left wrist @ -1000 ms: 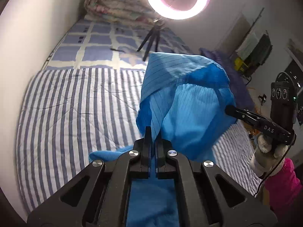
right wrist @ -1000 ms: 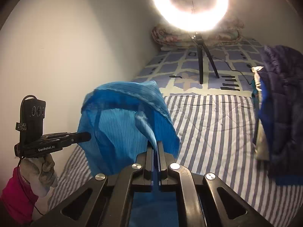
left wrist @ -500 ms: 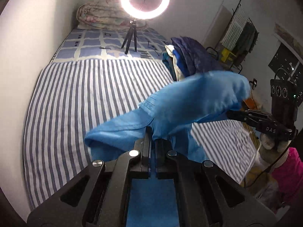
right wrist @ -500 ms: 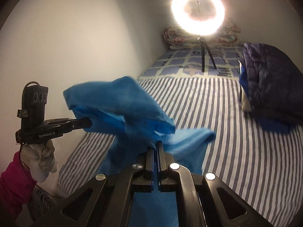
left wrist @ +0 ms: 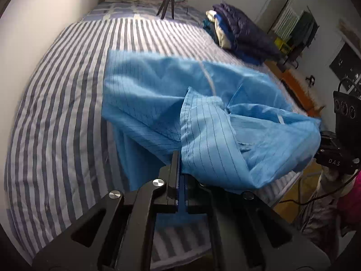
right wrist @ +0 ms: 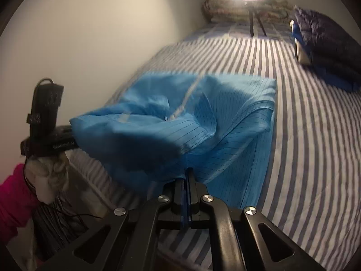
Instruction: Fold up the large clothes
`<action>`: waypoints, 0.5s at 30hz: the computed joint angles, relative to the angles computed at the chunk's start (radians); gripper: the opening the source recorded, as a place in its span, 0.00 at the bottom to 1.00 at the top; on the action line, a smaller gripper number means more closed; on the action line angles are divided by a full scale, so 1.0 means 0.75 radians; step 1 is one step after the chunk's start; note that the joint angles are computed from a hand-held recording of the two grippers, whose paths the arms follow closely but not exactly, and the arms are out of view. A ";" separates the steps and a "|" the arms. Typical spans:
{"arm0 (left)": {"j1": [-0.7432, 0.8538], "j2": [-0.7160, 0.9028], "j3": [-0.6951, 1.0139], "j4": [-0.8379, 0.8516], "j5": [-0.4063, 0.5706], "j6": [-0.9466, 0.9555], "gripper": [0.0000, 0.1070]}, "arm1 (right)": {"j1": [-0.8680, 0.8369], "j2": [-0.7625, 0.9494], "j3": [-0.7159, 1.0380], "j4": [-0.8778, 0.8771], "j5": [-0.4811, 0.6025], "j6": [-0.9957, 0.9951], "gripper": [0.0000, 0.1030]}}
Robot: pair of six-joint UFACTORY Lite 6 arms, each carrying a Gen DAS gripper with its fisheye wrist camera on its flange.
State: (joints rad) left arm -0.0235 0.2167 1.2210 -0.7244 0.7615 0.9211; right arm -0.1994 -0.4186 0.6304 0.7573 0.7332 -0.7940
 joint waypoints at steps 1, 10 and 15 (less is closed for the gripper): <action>0.006 -0.012 -0.027 0.009 0.000 0.013 0.00 | 0.017 -0.030 -0.038 -0.034 -0.012 0.012 0.00; 0.102 -0.317 -0.290 0.066 0.113 0.133 0.38 | -0.360 -0.267 -0.091 -0.095 0.365 -0.168 0.29; 0.276 -0.328 -0.239 -0.014 0.290 0.157 0.52 | -0.693 -0.197 -0.063 0.026 0.566 -0.322 0.47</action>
